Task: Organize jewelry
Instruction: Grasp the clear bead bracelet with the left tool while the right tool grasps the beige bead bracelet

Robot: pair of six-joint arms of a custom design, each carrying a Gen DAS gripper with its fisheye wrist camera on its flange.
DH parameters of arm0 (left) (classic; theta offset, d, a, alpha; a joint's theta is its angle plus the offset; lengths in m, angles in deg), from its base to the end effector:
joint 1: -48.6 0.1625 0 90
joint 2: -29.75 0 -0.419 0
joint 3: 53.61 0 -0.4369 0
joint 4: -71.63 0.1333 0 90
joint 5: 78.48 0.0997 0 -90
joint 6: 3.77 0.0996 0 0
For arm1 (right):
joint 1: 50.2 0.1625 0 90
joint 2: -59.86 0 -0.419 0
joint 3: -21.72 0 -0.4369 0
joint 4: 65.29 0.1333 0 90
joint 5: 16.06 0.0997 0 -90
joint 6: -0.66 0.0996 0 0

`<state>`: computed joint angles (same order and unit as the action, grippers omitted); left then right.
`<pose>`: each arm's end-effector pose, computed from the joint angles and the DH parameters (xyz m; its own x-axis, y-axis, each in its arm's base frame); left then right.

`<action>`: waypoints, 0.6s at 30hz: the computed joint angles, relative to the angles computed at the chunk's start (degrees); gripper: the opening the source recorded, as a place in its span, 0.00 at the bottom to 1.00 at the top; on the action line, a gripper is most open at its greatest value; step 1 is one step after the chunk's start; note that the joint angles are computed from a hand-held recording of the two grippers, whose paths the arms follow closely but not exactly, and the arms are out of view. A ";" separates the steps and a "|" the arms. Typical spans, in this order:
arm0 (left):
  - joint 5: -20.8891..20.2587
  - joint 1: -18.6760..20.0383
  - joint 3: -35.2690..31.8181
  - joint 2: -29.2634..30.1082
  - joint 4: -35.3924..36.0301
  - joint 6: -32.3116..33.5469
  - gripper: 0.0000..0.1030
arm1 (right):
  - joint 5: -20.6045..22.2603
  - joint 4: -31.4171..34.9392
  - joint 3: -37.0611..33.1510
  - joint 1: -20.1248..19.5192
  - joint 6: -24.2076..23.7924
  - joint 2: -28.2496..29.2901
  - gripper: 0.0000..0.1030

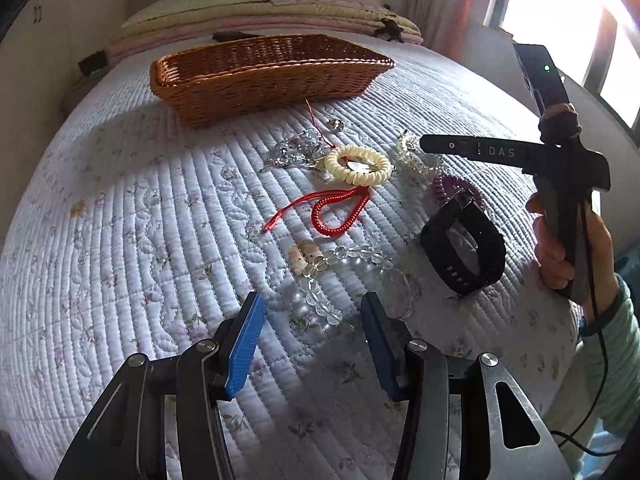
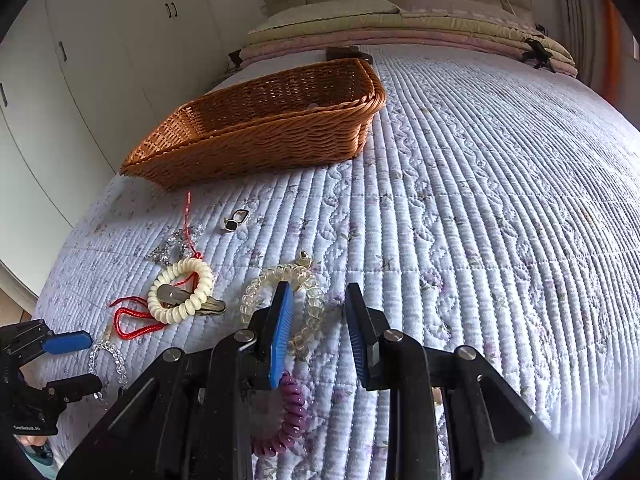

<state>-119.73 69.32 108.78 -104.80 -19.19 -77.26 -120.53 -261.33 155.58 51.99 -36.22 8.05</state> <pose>-0.0679 -0.2483 0.1533 -0.7744 -0.0926 -0.6259 0.3194 0.7967 -0.5131 0.2009 -0.4167 0.0115 -0.6584 -0.6200 0.4266 -0.7352 0.6512 -0.1882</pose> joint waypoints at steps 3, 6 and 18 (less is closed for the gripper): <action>0.26 0.23 -0.74 2.08 0.94 -0.65 0.44 | -1.85 -0.08 -0.76 0.58 0.03 1.12 0.29; 0.73 0.15 -1.50 -0.03 6.66 -4.14 0.34 | -1.87 -0.67 -0.64 0.68 -0.47 1.35 0.22; 2.18 -0.37 -2.27 5.99 7.04 -7.22 0.23 | -2.88 -0.76 -0.77 1.12 -2.80 2.22 0.12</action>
